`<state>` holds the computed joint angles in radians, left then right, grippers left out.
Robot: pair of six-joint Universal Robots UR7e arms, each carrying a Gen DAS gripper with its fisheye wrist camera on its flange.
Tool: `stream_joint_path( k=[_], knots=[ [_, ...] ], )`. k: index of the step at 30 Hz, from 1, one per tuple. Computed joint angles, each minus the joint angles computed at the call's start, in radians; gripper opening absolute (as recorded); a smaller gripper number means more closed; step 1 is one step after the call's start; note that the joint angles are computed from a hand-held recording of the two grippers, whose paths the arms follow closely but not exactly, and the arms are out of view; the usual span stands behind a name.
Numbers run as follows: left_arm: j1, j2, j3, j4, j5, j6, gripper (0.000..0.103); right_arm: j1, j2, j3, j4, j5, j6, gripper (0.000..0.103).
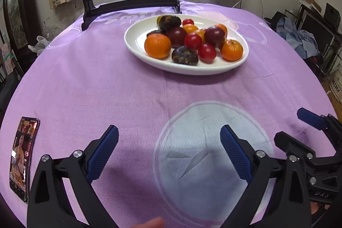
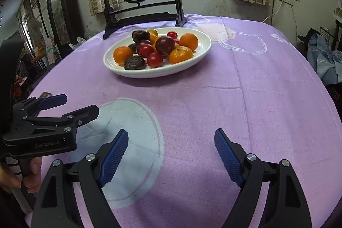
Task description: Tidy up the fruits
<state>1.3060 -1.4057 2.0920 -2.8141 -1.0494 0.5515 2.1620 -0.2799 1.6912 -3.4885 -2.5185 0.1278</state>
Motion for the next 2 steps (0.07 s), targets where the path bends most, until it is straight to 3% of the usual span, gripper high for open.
stream_joint_path(
  k=[2],
  knots=[
    [0.007, 0.009, 0.003, 0.0, 0.004, 0.014, 0.094, 0.0, 0.0, -0.002, 0.033, -0.012, 0.019, 0.085]
  ],
)
